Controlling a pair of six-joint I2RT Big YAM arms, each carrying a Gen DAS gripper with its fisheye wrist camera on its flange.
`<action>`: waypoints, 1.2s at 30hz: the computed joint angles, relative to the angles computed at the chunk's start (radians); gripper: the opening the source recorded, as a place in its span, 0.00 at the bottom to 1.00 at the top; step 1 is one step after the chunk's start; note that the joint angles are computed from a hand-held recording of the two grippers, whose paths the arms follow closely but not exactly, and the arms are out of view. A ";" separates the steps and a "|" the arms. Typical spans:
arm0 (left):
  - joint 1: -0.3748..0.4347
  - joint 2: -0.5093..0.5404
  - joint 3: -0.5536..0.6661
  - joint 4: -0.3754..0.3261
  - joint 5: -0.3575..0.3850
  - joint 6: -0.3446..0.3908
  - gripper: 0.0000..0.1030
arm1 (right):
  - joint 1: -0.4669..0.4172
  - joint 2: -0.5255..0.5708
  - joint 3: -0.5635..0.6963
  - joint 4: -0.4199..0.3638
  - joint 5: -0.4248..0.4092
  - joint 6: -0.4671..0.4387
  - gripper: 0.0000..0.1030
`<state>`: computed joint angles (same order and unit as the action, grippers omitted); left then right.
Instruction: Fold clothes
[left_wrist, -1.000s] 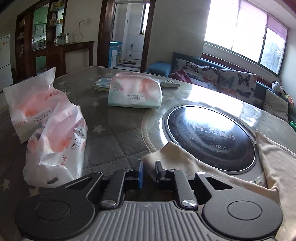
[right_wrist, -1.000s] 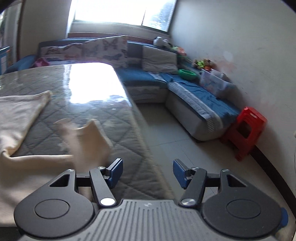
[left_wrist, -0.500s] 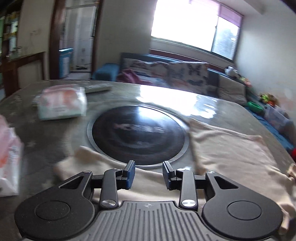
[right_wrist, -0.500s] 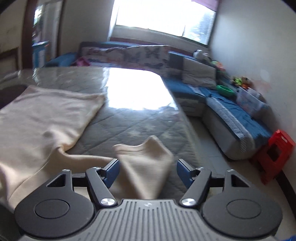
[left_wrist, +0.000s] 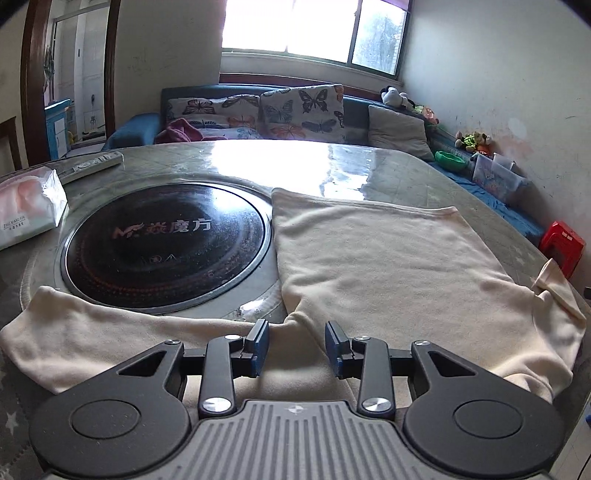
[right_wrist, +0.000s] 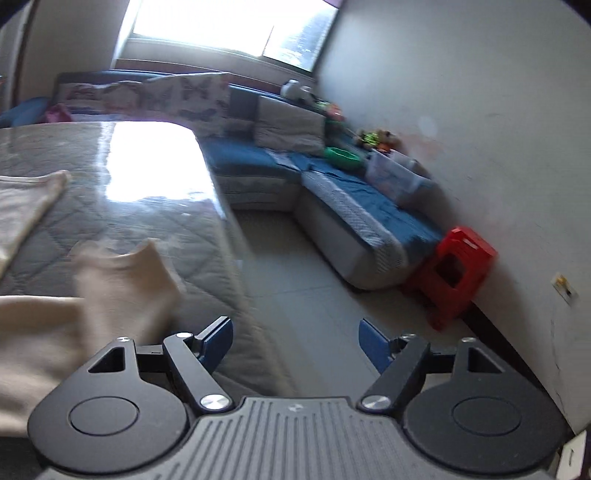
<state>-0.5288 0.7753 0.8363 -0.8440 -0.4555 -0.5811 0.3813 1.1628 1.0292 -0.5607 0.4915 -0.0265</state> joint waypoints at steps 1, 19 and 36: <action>0.000 0.001 0.003 0.002 0.000 0.005 0.35 | -0.001 -0.013 -0.008 0.012 -0.007 0.000 0.75; -0.026 0.024 0.022 0.009 0.000 0.017 0.37 | 0.106 0.016 0.003 0.047 -0.219 -0.080 0.04; 0.059 0.094 0.062 0.048 0.078 0.083 0.38 | -0.011 -0.016 0.049 -0.070 -0.421 0.041 0.33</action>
<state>-0.4699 0.8696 0.8984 -0.7957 -0.3777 -0.4979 0.3698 1.1467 1.0782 -0.6304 0.0707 0.0141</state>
